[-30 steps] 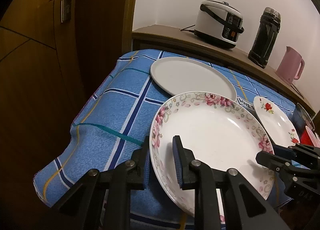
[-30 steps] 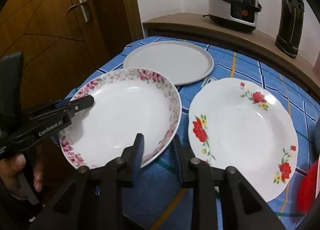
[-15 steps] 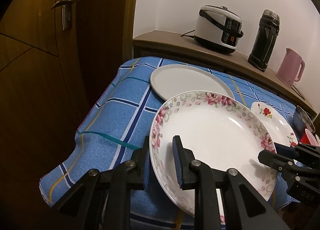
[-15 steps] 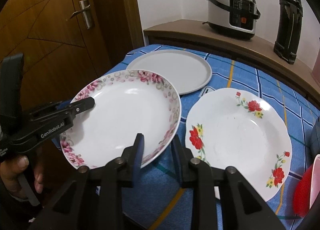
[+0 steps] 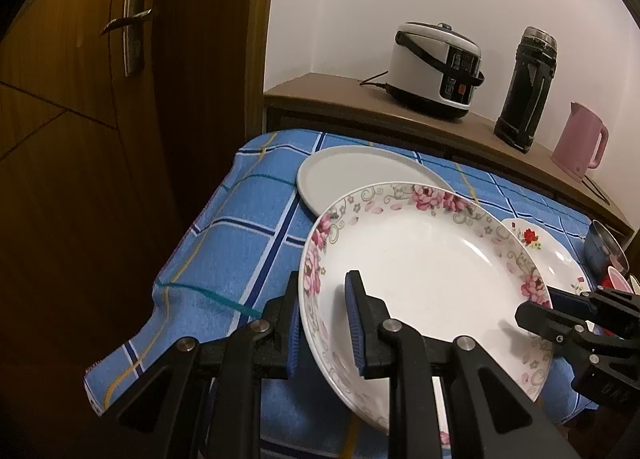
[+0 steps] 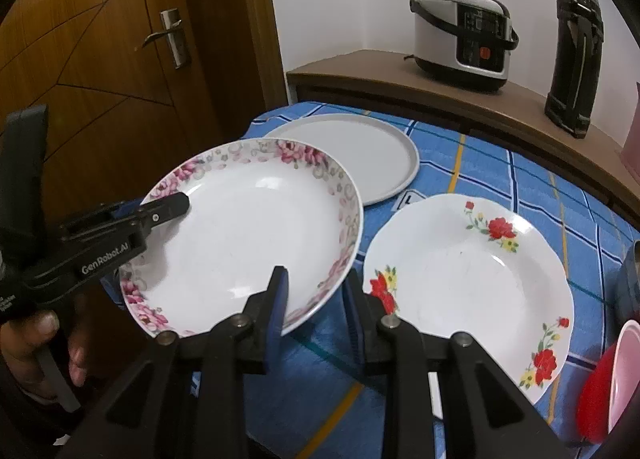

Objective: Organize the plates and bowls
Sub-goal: 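Lift the pink-floral bowl with the right gripper and carry it over the grey plate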

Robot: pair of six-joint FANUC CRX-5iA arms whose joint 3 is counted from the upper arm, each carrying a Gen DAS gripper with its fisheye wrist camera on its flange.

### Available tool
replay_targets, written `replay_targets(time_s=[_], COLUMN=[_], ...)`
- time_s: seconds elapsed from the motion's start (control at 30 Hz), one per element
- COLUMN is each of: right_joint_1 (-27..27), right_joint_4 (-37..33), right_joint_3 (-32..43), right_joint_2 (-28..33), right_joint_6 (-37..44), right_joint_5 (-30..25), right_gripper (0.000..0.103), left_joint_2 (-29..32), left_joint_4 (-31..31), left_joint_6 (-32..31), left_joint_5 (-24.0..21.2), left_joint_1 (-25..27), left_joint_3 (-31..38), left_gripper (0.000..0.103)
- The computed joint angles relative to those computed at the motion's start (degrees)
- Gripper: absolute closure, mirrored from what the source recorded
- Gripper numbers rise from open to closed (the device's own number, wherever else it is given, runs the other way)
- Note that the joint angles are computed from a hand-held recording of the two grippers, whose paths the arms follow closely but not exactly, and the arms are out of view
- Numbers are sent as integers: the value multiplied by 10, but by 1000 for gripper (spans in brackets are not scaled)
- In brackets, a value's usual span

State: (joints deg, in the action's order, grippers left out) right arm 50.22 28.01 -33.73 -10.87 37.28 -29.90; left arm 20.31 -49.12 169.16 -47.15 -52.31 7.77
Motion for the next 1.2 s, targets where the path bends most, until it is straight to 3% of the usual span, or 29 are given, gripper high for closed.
replay_targets(time_s=[1.2], right_joint_1=[-44], right_joint_4=[91], right_joint_3=[32], right_joint_2=[19], right_joint_6=[-33], right_joint_5=[31], right_gripper=[75], left_joint_2=[9], left_joint_4=[-67], left_joint_6=[-2], left_joint_5=[-14], left_joint_1=[1], left_joint_3=[57], left_gripper=[80])
